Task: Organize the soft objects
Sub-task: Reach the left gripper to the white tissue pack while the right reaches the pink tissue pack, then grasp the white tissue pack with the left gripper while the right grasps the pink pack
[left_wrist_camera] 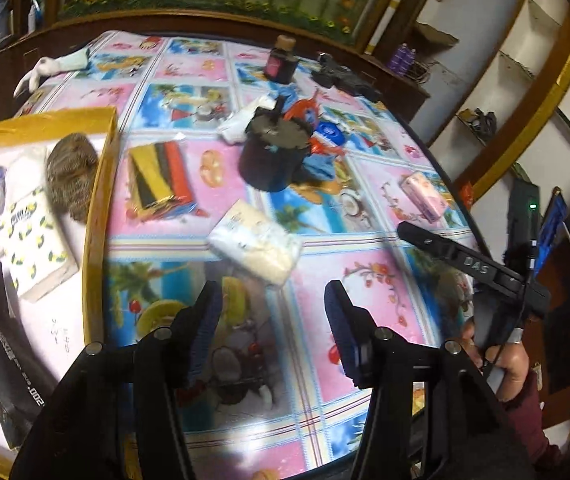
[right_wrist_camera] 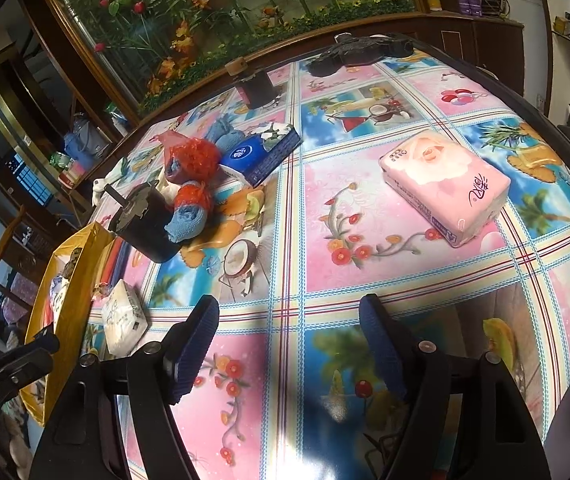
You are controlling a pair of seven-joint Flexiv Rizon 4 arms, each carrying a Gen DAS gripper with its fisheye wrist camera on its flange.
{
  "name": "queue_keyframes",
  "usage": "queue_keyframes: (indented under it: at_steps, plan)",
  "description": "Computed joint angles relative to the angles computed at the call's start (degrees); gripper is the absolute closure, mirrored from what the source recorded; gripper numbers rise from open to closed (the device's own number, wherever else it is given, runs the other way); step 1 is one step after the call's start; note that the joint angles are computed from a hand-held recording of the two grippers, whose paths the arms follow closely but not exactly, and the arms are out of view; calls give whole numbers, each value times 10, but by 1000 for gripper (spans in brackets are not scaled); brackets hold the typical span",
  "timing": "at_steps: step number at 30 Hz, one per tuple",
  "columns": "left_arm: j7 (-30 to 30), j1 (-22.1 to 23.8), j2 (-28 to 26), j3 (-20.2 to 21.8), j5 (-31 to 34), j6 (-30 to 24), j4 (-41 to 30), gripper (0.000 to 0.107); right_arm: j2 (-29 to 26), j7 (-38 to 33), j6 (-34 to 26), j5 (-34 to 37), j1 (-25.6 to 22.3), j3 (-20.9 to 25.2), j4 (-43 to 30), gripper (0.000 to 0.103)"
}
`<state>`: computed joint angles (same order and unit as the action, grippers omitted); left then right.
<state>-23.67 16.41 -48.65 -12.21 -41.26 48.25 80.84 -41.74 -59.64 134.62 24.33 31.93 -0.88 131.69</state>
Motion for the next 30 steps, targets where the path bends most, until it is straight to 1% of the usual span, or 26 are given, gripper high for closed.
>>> queue_keyframes:
  at_steps: [3, 4, 5, 6, 7, 8, 9, 10, 12, 13, 14, 15, 16, 17, 20, 21, 23, 24, 27, 30]
  plan:
    - [-4, -11, -6, 0, 5, 23, 0, 55, 1, -6, -6, 7, 8, -6, -1, 30]
    - [-1, -15, -7, -2, 5, 37, 1, 55, 2, -8, -8, 9, 11, -8, -1, 30]
    - [1, -24, -11, -3, 8, 62, -1, 55, 2, -10, -9, 12, 13, -10, -2, 30]
    - [0, -33, -17, -2, 13, 88, -4, 52, 2, -12, -8, 14, 15, -11, -2, 30]
    - [-6, -43, -25, 1, 21, 114, -12, 45, 2, -14, -5, 14, 16, -11, -2, 30]
    - [-18, -54, -36, 6, 32, 139, -22, 41, 3, -17, -2, 17, 18, -12, -1, 30]
    - [-37, -65, -48, 15, 47, 152, -37, 37, 4, -19, 5, 18, 18, -11, 2, 30]
    - [-55, -73, -59, 25, 64, 150, -53, 37, 8, -16, 18, 9, 6, -1, 8, 30]
    - [-95, -88, -78, 48, 99, 128, -86, 37, 19, 7, 53, -28, -43, 31, 25, 30]
    - [-106, -87, -83, 48, 109, 111, -96, 35, 27, 20, 68, -46, -67, 43, 34, 29]
    - [-113, -82, -86, 42, 113, 100, -100, 33, 35, 28, 72, -54, -79, 45, 40, 27]
    - [-114, -76, -88, 33, 116, 95, -101, 33, 45, 31, 69, -54, -85, 41, 44, 25]
    - [-108, -70, -87, 23, 117, 102, -96, 33, 54, 30, 62, -47, -85, 33, 45, 23]
    - [-102, -64, -87, 15, 119, 105, -92, 34, 63, 24, 44, -35, -79, 19, 43, 21]
    - [-84, -45, -81, -10, 109, 96, -81, 44, 75, 5, -23, 2, -51, -17, 29, 21]
    - [-80, -39, -80, -16, 103, 92, -79, 53, 75, 4, -38, 15, -42, -26, 24, 21]
    - [-80, -30, -77, -21, 91, 69, -79, 53, 67, 6, -60, 24, -37, -38, 12, 21]
    - [-74, -26, -74, -25, 85, 64, -75, 53, 64, 3, -79, 33, -25, -55, 4, 21]
    - [-59, -17, -64, -32, 67, 53, -62, 53, 53, -15, -154, 72, 52, -148, -23, 21]
    - [-44, -10, -53, -37, 47, 45, -47, 53, 30, -8, -222, 71, 129, -249, -40, 21]
